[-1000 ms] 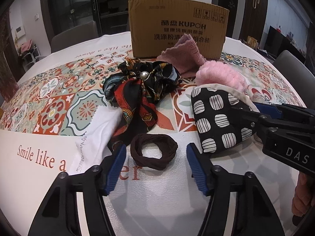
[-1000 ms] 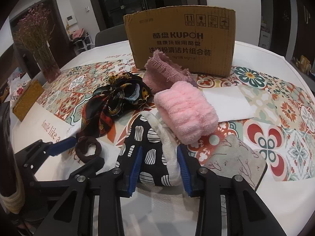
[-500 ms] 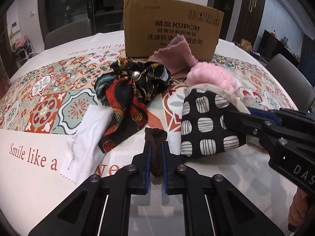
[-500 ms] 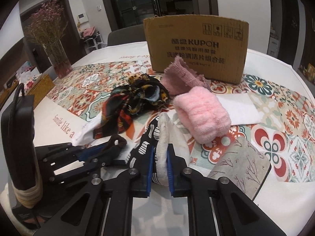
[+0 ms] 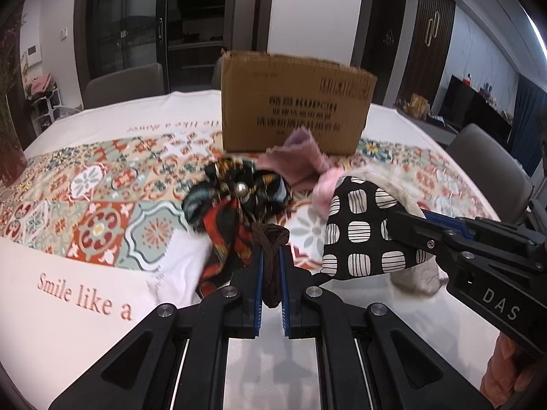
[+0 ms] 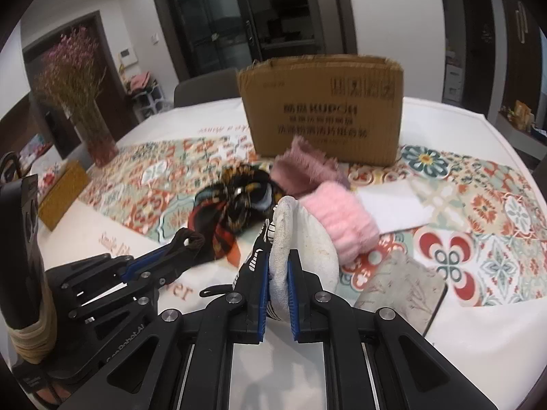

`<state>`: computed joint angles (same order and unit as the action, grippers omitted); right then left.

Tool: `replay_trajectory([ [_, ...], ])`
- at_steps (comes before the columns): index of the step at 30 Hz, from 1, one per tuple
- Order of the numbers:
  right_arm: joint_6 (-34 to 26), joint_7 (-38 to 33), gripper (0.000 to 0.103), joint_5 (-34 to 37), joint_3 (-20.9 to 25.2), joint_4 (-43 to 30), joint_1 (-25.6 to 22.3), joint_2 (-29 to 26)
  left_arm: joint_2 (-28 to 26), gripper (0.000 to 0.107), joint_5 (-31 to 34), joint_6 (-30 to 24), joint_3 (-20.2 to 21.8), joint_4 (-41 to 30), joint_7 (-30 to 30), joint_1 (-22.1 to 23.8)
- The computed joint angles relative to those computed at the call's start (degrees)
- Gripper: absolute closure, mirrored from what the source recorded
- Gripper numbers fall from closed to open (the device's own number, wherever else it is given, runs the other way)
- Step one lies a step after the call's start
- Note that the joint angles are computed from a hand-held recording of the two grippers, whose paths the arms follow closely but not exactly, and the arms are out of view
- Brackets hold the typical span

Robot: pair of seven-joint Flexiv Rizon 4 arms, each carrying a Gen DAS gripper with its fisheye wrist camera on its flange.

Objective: Organize soft objects
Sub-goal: 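Close left gripper on brown hair tie while right gripper grasps black dotted pouch, then lift and carry hair tie and pouch with both grippers over the cardboard box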

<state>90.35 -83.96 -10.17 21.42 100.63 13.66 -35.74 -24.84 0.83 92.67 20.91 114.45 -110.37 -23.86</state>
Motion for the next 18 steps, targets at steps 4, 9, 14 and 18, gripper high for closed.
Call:
replay_trajectory([
  [4, 2.06, 2.02, 0.091, 0.36, -2.3, 0.65, 1.85, 1.86, 1.19, 0.097, 0.51, 0.29, 0.93, -0.57, -0.14, -0.47],
  [9, 4.13, 4.52, 0.091, -0.73, -5.01, 0.49, 3.92, 3.19, 2.17, 0.097, 0.68, 0.59, 0.44, -2.03, 0.83, 0.51],
  [14, 4.87, 6.81, 0.091, -2.42, -7.23, -1.45, 5.29, 3.42, 2.27, 0.097, 0.16, 1.26, -1.37, -4.13, 2.35, 2.81],
  [18, 5.52, 8.51, 0.091, -3.53, -9.58, -3.38, 6.87, 3.22, 1.95, 0.097, -0.81, 1.67, -3.3, -6.11, 4.32, 4.97],
])
